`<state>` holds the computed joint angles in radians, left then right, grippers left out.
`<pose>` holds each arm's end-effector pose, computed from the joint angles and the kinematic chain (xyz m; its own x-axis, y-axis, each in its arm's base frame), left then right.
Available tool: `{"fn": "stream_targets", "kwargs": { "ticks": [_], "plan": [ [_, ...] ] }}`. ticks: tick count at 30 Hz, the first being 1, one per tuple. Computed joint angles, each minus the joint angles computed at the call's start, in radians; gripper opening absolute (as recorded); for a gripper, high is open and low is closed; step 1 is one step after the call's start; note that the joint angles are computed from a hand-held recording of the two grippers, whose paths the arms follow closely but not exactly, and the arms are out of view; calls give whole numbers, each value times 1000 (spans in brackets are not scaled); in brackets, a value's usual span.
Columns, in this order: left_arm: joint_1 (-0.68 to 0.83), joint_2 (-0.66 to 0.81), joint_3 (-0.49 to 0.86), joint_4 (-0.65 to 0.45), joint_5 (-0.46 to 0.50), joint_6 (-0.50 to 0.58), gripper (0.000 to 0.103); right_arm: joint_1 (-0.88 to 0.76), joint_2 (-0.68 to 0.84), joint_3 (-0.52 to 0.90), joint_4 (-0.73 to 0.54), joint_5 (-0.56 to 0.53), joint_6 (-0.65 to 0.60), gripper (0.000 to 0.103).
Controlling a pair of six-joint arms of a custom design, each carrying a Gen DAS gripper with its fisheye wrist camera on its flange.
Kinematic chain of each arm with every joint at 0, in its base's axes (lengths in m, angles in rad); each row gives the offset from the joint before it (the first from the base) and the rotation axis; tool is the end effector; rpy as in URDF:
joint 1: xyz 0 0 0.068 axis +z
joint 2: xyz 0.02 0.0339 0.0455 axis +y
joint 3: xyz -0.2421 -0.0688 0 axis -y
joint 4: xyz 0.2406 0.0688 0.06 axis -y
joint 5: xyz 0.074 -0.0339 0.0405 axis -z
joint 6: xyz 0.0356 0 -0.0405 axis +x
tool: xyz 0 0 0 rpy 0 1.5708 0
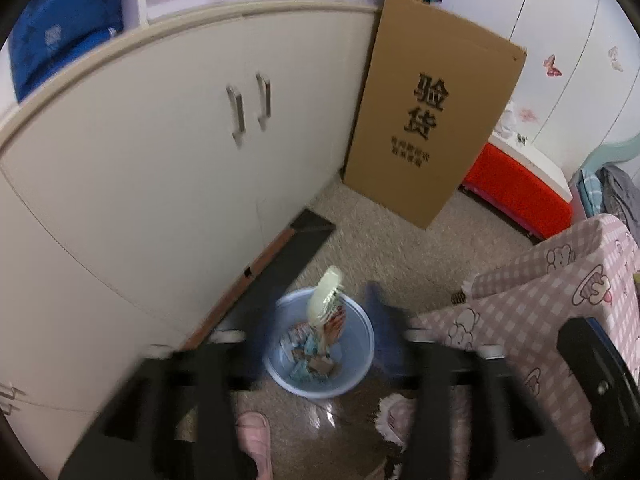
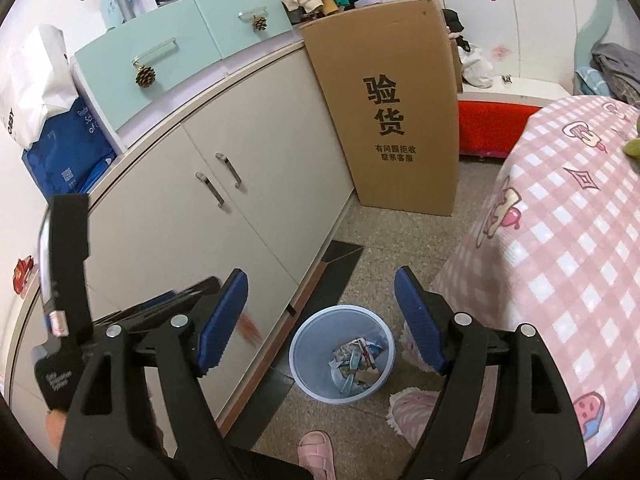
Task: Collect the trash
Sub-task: 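Carry the packet and wrapper over the wastebasket and open both grippers, then move both tools back toward the table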
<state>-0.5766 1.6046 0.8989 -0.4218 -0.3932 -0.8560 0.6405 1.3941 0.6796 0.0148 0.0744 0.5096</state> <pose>0.2556 -0.1500 0.1485 -0.7726 -0.3297 -0.5425 -0.3322 0.9382 -0.0971 0.2279 0.1666 0.1690 -0.7192 0.0707 -0.6912 -0.2285 0.9154 0.3314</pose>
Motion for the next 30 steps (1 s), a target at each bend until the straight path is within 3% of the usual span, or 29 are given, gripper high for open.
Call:
{"fn": "stream_targets", "kwargs": {
  "ticks": [10, 15, 22, 25, 30],
  "plan": [
    [-37, -38, -19, -23, -7, -54, 75, -11, -79, -39, -39, 5, 7, 75],
    [-98, -102, -10, -73, -47, -81, 77, -12, -198, -70, -98, 25, 8, 76],
    [-256, -138, 77, -171, -133, -136, 79, -54, -482, -147, -251, 59, 7, 77],
    [-333, -118, 137, -197, -170, -158, 80, -120, -678, -187, -376, 54, -6, 78],
    [-444, -30, 263, -191, -183, -156, 82, -387, -956, -206, -601, -81, -93, 79]
  ]
}}
